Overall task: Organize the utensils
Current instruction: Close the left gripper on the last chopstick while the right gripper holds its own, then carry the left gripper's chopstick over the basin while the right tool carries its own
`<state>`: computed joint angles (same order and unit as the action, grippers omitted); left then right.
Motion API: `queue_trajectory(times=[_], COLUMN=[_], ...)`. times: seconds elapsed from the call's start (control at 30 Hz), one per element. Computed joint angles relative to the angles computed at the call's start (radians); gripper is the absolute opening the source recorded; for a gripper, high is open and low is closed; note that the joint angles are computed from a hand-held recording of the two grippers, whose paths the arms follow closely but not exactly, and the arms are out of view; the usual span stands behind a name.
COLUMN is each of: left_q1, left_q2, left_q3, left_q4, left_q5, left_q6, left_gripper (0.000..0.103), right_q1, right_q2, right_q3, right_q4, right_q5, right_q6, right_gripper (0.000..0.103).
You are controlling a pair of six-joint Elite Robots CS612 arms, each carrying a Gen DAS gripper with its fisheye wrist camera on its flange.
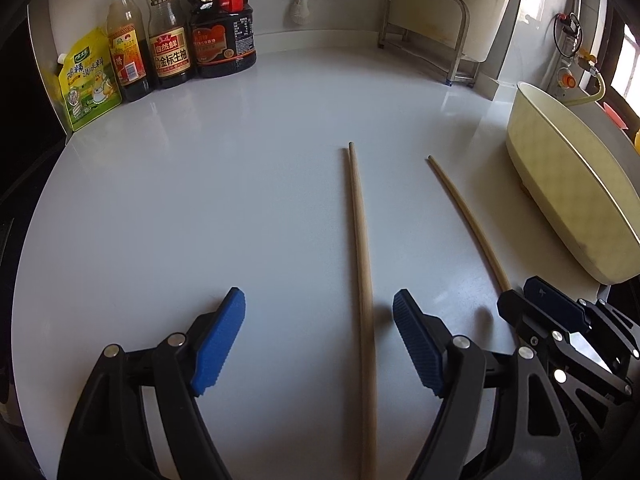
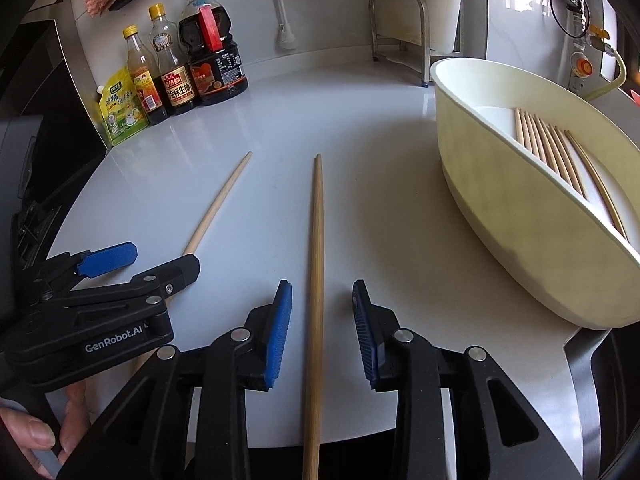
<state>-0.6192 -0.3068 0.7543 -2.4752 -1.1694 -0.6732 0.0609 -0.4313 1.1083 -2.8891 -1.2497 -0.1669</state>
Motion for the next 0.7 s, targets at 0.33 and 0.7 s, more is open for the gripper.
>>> queue_trajectory(times=[0.33, 0.7], left_q1=[-0.003, -0.01], left_q2=[-0.006, -0.017], left_q3=[0.017, 0.032], left_q4=[-0.051, -0.108], left_q5=[-0.027, -0.046], left_q6=[0.041, 0.066], left_gripper=[0.008, 0.007], right_q1=[0.02, 0.003], right_q2=[0.007, -0.022], right_q3=[-0.002, 0.032], right_q4=[-0.032, -0.055], right_q5=[-0.072, 0.0], right_q6=[-0.096, -0.041], right_gripper=[0.006, 0.006])
